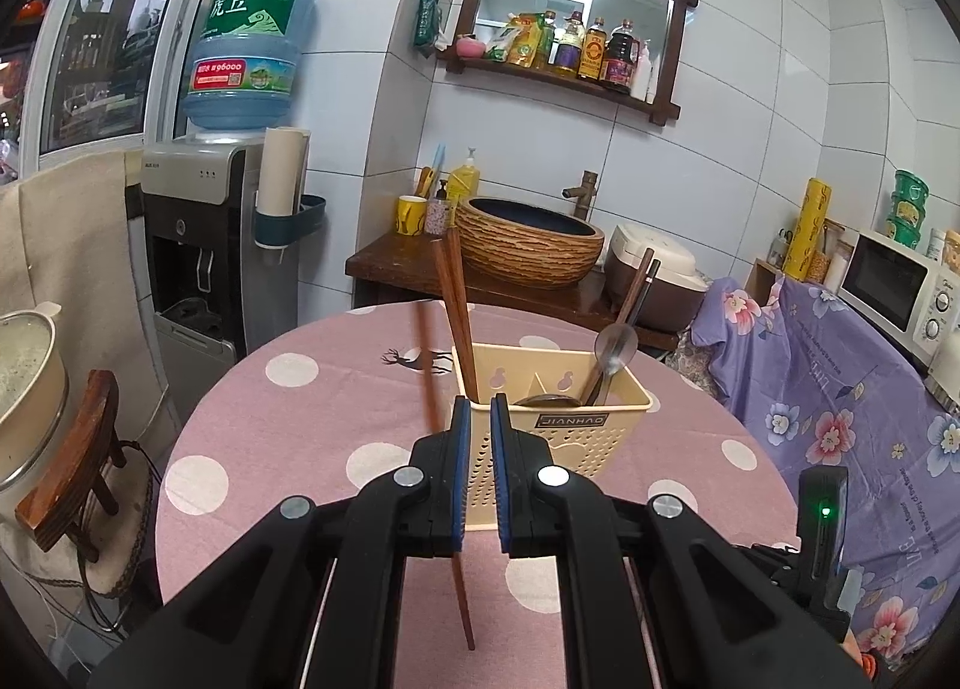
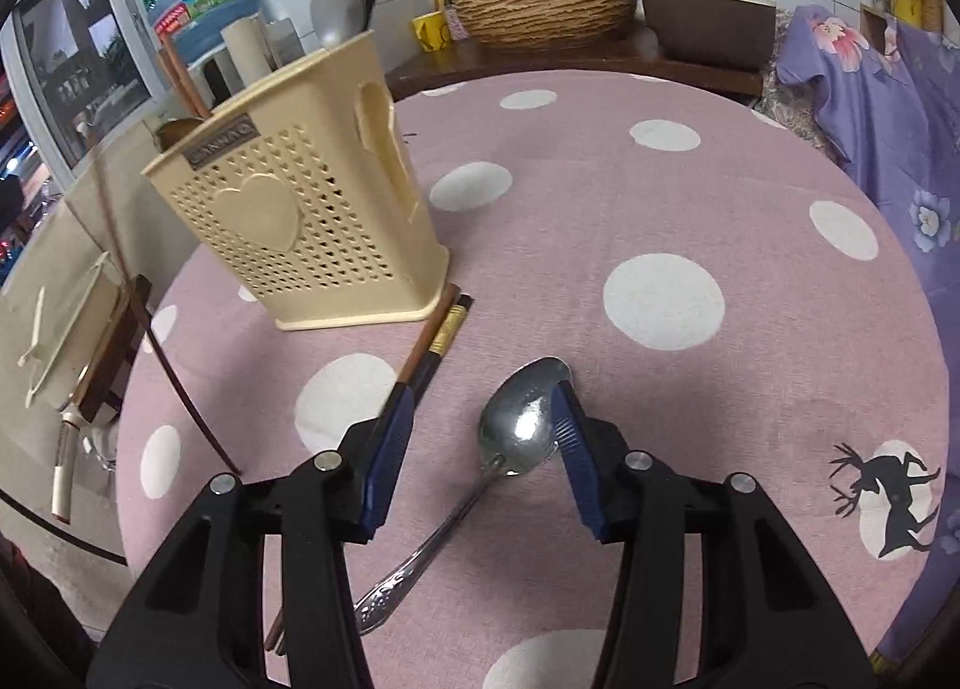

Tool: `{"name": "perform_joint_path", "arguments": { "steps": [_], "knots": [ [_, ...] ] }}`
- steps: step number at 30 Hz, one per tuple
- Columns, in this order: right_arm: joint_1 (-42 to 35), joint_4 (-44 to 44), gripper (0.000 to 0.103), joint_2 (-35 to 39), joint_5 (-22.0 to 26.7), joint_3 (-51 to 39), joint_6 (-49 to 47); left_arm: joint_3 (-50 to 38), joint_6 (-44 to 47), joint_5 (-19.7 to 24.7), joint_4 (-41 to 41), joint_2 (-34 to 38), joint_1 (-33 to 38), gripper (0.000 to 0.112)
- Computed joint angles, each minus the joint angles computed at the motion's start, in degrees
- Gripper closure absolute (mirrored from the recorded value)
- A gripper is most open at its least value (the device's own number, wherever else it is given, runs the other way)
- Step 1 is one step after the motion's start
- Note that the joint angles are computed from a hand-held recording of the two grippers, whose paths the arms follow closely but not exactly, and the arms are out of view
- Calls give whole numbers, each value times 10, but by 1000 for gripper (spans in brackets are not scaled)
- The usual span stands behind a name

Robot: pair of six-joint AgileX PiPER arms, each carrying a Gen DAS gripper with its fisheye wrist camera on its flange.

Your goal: Organize utensils

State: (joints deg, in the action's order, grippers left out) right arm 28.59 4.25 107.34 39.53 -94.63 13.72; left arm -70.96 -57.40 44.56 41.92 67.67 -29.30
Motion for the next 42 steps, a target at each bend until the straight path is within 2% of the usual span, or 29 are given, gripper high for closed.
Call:
{"name": "perform_joint_path", "arguments": {
  "steps": [3,6,13,19,20,21,22,23,24,27,31,34,36,38,42],
  "knots": [
    [26,-117,54,3,13,10,107,-5,8,0,-3,3,1,104],
    [34,-117,54,10,16,16,114,-5,12,-3,-8,5,5,104],
    [66,-194,54,69,63,-52,190,9,8,-5,-7,-5,19,104],
    [76,-221,54,106,93,-107,203,56,6,-19,-32,-17,90,104],
    [76,-221,57,110,96,-115,200,62,8,-20,-37,-13,103,102],
    [77,-220,61,113,97,-119,196,68,15,-19,-47,-4,121,89],
    [77,-217,63,113,96,-120,190,74,26,-24,-65,3,141,65],
    [79,-217,65,110,96,-118,189,80,49,-39,-105,13,172,55],
    [79,-216,65,110,95,-118,186,83,73,-52,-139,21,196,50],
    [76,-207,65,107,90,-113,175,62,124,-50,-190,76,235,50],
    [74,-200,65,106,90,-114,163,8,164,-36,-211,171,253,53],
    [73,-195,65,107,92,-117,155,-44,183,-15,-226,244,267,68],
    [71,-192,65,113,94,-126,152,-75,189,-4,-239,283,278,71],
    [71,-193,65,118,97,-135,151,-94,169,5,-200,304,269,72],
    [72,-194,65,122,93,-138,152,-129,159,21,-172,334,264,87]
  ]
}}
